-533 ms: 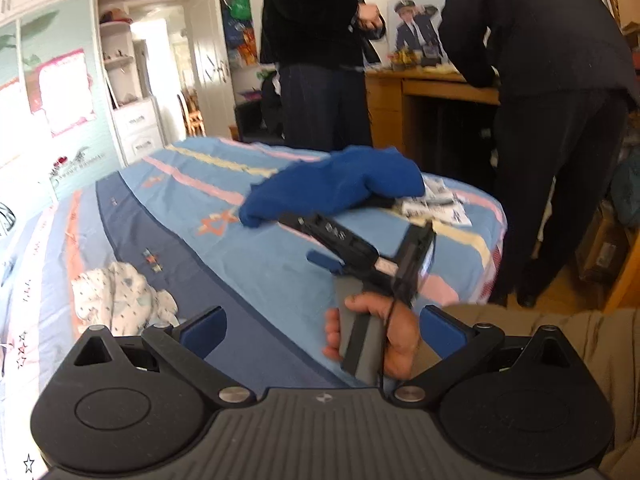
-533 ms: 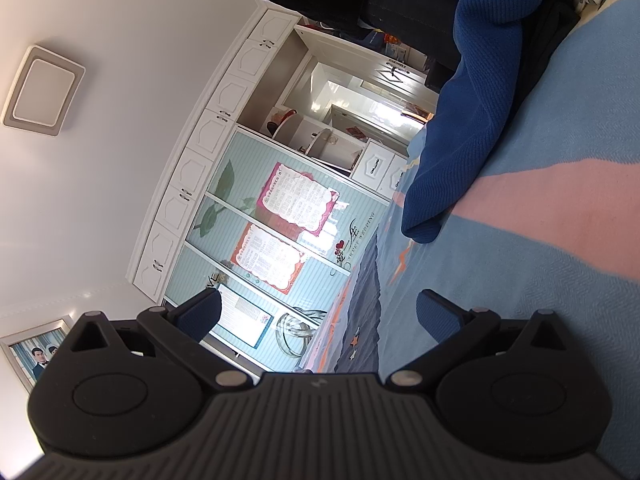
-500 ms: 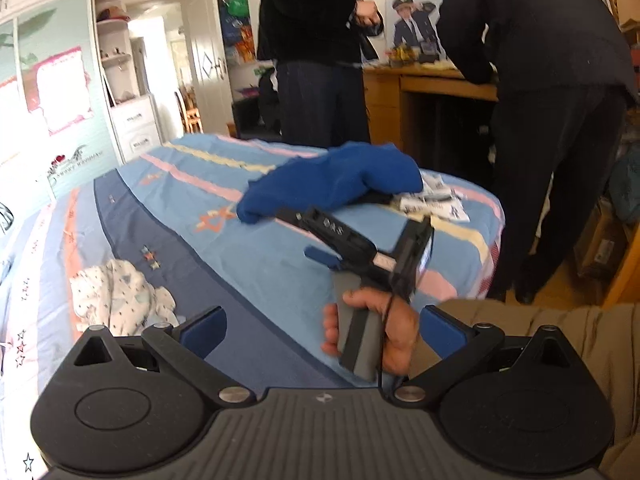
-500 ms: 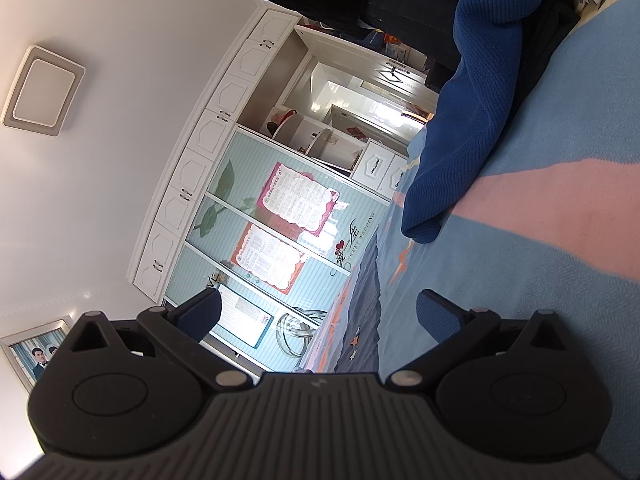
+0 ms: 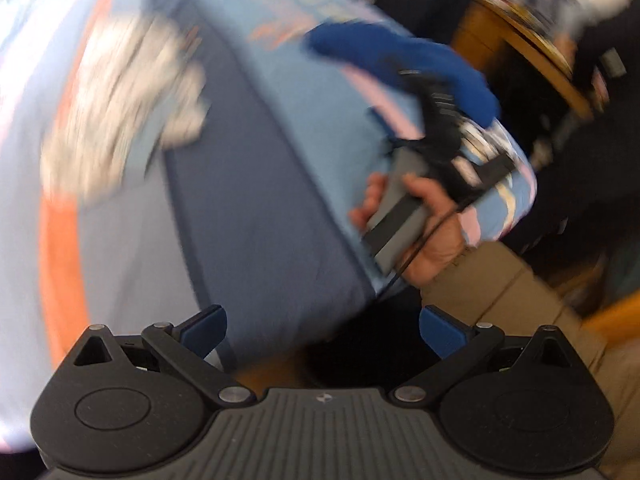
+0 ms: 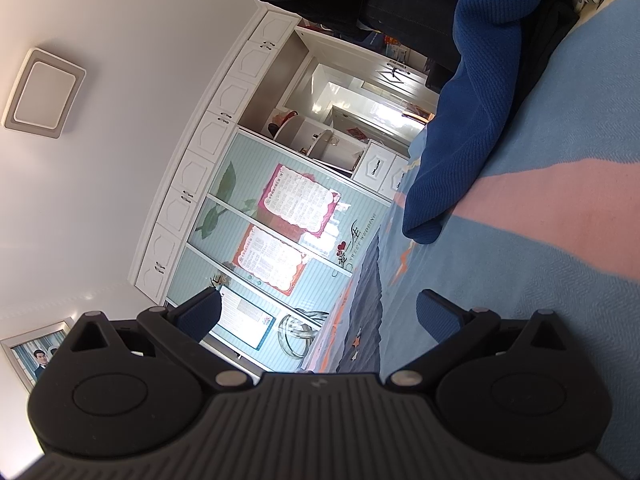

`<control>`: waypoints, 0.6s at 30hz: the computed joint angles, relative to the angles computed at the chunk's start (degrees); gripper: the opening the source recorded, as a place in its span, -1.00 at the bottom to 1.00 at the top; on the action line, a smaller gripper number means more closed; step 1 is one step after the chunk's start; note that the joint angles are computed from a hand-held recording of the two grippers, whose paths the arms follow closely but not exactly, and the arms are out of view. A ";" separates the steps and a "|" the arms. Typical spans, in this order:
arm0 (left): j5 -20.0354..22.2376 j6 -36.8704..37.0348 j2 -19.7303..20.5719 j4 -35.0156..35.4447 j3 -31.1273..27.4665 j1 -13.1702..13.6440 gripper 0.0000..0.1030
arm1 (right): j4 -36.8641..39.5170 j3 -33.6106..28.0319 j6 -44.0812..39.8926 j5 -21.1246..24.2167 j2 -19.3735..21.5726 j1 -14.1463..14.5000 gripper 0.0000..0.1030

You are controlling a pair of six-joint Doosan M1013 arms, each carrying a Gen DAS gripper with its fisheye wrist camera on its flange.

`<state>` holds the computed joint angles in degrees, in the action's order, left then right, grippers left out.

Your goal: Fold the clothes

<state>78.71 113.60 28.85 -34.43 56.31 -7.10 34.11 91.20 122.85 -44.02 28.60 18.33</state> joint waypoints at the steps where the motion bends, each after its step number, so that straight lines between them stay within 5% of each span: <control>1: 3.33 -3.13 1.51 -0.65 -1.74 0.53 0.99 | 0.06 0.14 -0.03 -0.04 -0.16 0.06 1.00; 3: 8.92 -9.91 4.42 -3.51 -5.37 1.70 0.99 | 0.01 0.09 0.03 -0.10 -0.10 0.05 1.00; 5: 9.32 -15.35 4.72 -8.37 -4.72 2.96 0.99 | -0.09 -0.03 0.17 -0.20 0.05 0.02 1.00; 10: -3.55 -20.81 1.50 -12.85 -1.36 4.67 0.99 | -0.12 -0.11 0.21 -0.24 0.13 0.01 1.00; 12: -9.63 -16.73 -0.14 -1.63 -3.24 2.61 0.99 | -0.11 -0.01 0.19 -0.24 0.05 0.03 1.00; 15: -26.60 -11.95 -5.36 15.84 1.16 -0.94 0.99 | -0.08 0.17 0.20 -0.35 -0.09 0.11 1.00; 18: -36.72 -20.53 -8.91 31.56 4.46 -4.12 0.99 | -0.08 0.35 0.27 -0.49 -0.21 0.19 1.00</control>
<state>41.98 93.07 19.94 -2.86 60.76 -11.22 34.03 91.55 123.12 -44.51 28.39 18.52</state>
